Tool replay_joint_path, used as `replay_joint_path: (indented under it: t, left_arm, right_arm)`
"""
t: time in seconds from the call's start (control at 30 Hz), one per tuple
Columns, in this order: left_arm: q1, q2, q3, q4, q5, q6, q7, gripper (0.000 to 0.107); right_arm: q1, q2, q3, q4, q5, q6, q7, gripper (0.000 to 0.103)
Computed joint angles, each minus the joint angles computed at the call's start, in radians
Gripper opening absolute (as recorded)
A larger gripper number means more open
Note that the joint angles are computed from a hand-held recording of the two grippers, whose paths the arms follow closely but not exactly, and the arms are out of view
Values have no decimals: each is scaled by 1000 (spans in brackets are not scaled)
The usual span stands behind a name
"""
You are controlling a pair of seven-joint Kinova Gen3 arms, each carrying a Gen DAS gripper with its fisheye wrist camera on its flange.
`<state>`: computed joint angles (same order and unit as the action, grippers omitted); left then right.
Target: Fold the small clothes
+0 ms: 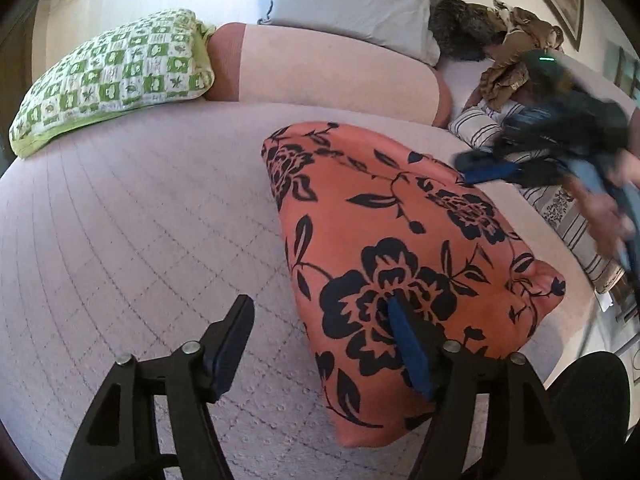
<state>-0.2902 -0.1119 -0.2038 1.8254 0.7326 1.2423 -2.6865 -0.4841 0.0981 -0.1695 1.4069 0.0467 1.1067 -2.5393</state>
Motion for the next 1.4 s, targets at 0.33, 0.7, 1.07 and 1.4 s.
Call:
replay_joint_path:
  t: [0.33,0.7,1.07,1.4]
  left_arm:
    - [-3,-7,18,2,-15,-23,13,78]
    - [27,-30,8,13,-38,-60,39,78]
    - [43,-44,-5,20,-44,-67,36,78]
    - [65,-74,-18,54,-46,-114,8,78]
  right_arm:
    - [56,138,55,-111,-92,40,-16,28]
    - [-49,398,56,-429,-109,157,87,27]
    - [-92,209,45,-266,-57,74,42,27]
    - [-163,-13,-39,-80,87,162,-126,27]
